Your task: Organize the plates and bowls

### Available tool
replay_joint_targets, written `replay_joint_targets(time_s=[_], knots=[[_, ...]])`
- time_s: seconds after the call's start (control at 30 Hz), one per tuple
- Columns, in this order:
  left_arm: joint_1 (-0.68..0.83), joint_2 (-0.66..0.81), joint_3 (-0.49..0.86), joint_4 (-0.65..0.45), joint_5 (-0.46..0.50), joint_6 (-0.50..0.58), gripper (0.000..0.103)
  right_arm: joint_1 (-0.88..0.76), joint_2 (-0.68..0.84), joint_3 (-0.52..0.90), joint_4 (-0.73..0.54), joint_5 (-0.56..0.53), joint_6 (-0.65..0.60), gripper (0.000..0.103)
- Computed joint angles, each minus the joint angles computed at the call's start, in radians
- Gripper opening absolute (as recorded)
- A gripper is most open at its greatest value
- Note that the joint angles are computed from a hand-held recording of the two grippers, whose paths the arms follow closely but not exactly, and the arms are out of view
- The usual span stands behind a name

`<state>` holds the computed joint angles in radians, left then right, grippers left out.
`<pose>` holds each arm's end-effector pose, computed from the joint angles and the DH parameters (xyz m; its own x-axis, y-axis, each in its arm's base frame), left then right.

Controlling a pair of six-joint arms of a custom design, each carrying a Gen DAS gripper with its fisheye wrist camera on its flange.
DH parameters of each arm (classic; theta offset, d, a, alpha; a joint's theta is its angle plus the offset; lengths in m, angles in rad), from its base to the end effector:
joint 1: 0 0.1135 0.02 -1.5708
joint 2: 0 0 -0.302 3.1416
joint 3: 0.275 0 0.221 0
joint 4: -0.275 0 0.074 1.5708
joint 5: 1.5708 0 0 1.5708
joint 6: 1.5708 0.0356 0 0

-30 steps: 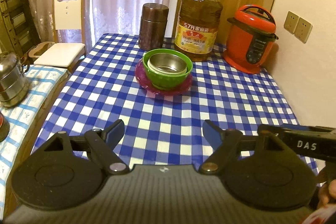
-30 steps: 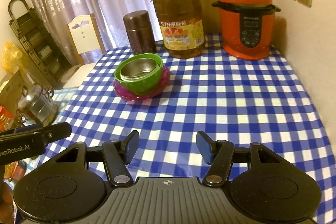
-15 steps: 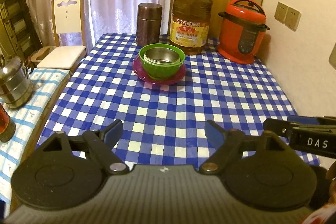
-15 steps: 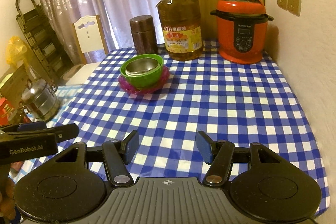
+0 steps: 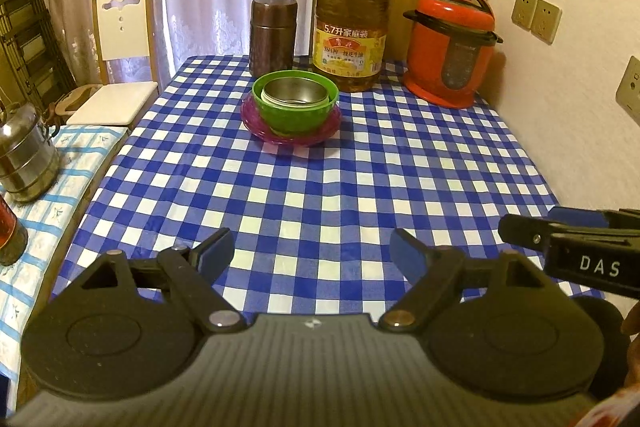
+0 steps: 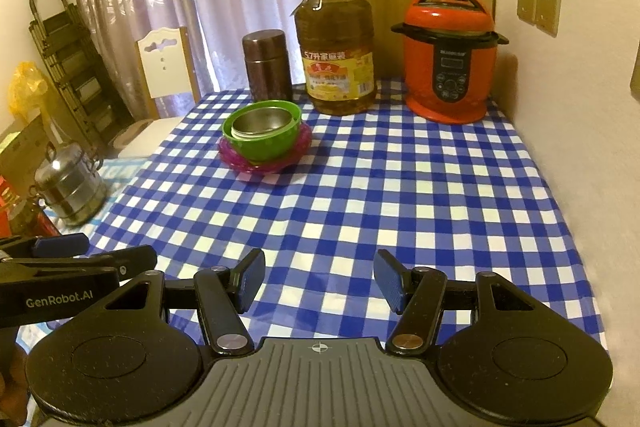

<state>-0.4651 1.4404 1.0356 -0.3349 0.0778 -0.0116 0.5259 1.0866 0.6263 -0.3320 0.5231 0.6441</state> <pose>0.2497 -0.1284 0.3105 -0.6082 0.2923 -0.7380 0.4915 0.8688 -0.0610 0.1562 0.0701 0.2654 -0.5713 0.2698 -0.7751 0.2646 0.9545 0.1373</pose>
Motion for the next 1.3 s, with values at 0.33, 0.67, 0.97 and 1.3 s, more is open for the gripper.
replay_joint_targets(time_s=[0.33,0.67,0.97,1.3], knots=[[-0.004,-0.004,-0.001,-0.001,0.002,-0.008,0.084,-0.010,-0.012,-0.012,0.003,-0.010,-0.001,0.060],[-0.018,-0.004,-0.001,-0.002,-0.009,-0.014,0.084,-0.018,-0.014,-0.014,0.005,-0.015,-0.004,0.060],[-0.019,0.000,-0.001,0.000,-0.004,-0.012,0.084,-0.044,-0.020,-0.023,0.018,-0.033,-0.021,0.060],[-0.022,0.000,0.000,0.000,-0.006,-0.013,0.084,-0.042,-0.021,-0.023,0.018,-0.031,-0.022,0.060]])
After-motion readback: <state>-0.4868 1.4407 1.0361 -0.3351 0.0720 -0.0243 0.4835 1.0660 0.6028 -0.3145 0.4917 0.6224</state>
